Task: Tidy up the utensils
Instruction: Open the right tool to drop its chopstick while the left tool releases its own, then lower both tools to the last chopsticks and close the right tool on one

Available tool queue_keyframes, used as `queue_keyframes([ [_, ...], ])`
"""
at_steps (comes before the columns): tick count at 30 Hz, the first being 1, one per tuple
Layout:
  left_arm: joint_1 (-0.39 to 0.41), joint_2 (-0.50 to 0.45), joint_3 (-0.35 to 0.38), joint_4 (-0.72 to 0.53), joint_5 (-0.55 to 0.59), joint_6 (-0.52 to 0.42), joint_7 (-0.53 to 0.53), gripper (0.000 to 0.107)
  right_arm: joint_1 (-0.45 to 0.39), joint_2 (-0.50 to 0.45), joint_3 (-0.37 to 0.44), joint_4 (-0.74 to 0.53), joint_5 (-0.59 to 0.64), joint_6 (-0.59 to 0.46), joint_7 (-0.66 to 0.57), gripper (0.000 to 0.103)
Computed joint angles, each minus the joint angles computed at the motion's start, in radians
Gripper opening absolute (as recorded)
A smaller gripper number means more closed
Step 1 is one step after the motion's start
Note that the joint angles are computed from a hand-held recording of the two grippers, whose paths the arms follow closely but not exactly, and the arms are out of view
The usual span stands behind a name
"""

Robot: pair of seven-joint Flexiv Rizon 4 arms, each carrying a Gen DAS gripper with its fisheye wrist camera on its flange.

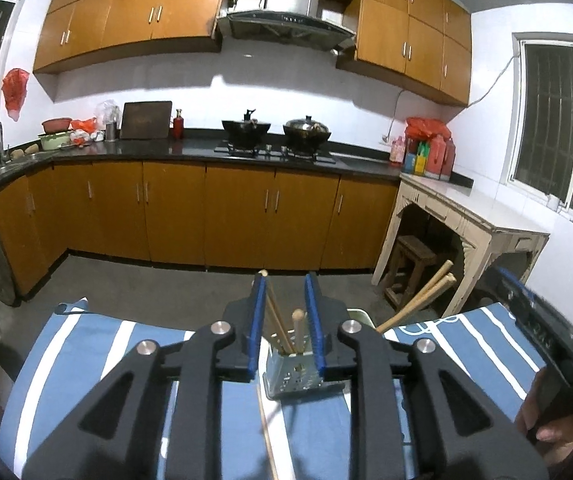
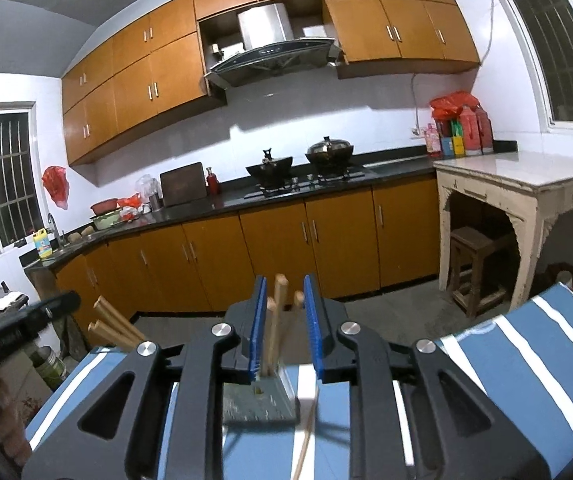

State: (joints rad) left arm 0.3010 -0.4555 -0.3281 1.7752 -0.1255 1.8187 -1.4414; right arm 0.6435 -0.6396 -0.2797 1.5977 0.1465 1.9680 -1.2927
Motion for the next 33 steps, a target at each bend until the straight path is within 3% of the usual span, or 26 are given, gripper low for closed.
queue_keyframes([
  [5, -0.018, 0.054, 0.06, 0.119, 0.033, 0.079, -0.045, 0.029, 0.0, 0.015, 0.011, 0.106, 0.003, -0.039, -0.004, 0.027],
  [10, -0.073, 0.043, 0.148, 0.199, 0.036, 0.054, -0.067, 0.03, -0.07, -0.014, 0.096, 0.151, -0.076, -0.135, 0.071, 0.027],
  [13, -0.138, 0.005, 0.229, 0.223, 0.001, 0.034, -0.063, 0.03, -0.145, -0.037, 0.198, 0.163, -0.143, -0.189, 0.107, 0.027],
  [19, -0.076, -0.05, 0.171, 0.282, -0.015, -0.008, -0.078, 0.031, -0.217, -0.076, 0.318, 0.147, -0.278, -0.272, 0.139, 0.027],
  [22, -0.059, -0.064, 0.151, 0.301, -0.016, -0.004, -0.089, 0.038, -0.205, -0.097, 0.316, 0.129, -0.327, -0.31, 0.157, 0.027],
  [25, -0.051, -0.072, 0.142, 0.304, -0.012, -0.013, -0.089, 0.041, -0.163, -0.112, 0.264, 0.126, -0.358, -0.326, 0.189, 0.026],
  [26, -0.055, -0.073, 0.146, 0.302, -0.011, -0.018, -0.086, 0.041, -0.139, -0.112, 0.232, 0.135, -0.363, -0.317, 0.201, 0.024],
  [28, -0.08, -0.072, 0.162, 0.293, -0.016, -0.035, -0.078, 0.041, -0.129, -0.109, 0.208, 0.143, -0.371, -0.315, 0.22, 0.01],
  [30, -0.098, -0.077, 0.17, 0.282, -0.02, -0.047, -0.066, 0.041, -0.16, -0.107, 0.229, 0.143, -0.366, -0.313, 0.237, 0.008],
  [33, -0.102, -0.089, 0.153, 0.269, -0.019, -0.063, -0.042, 0.042, -0.138, -0.102, 0.17, 0.165, -0.35, -0.295, 0.285, 0.008],
])
